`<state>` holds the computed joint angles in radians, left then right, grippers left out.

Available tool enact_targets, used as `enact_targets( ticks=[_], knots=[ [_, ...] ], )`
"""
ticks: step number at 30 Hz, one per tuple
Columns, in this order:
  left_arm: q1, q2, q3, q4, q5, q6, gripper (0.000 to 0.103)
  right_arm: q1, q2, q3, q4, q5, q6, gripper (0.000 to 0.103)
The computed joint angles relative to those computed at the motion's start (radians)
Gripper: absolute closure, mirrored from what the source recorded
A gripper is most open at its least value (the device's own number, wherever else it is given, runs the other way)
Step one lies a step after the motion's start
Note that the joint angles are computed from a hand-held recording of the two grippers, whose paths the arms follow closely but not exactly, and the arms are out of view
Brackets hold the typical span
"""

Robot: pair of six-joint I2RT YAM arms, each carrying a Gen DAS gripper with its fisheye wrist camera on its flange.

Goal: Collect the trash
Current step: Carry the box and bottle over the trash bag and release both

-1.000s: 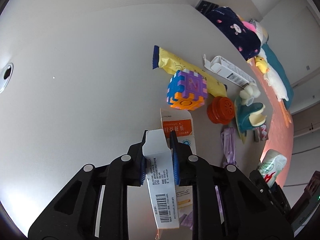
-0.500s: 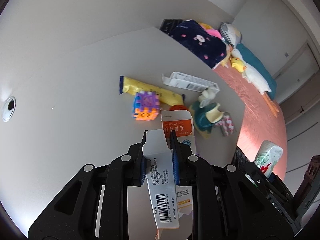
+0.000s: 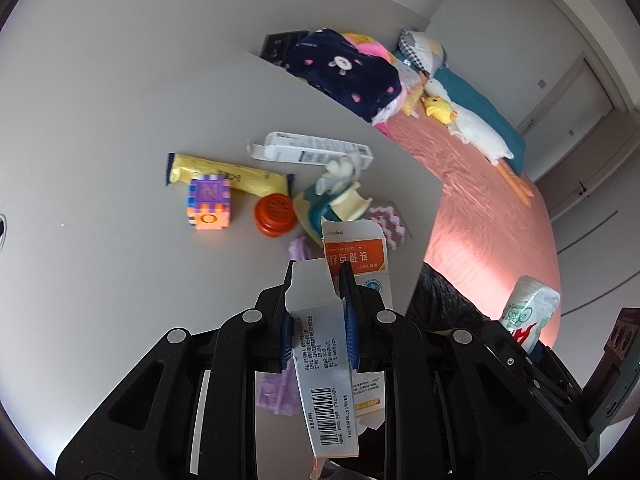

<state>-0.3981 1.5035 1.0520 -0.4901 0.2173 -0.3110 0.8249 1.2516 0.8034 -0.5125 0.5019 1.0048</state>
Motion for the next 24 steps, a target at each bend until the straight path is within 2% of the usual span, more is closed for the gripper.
enact_targets(
  ticks=[11, 24],
  knots=[
    [-0.156, 0.04, 0.047, 0.001, -0.045, -0.049, 0.083, -0.012, -0.198, -0.091, -0.13, 0.045, 0.055, 0.041],
    [-0.299, 0.12, 0.141, -0.022, -0.073, -0.047, 0.083, -0.016, -0.367, -0.148, -0.281, 0.093, 0.151, 0.041]
  ],
)
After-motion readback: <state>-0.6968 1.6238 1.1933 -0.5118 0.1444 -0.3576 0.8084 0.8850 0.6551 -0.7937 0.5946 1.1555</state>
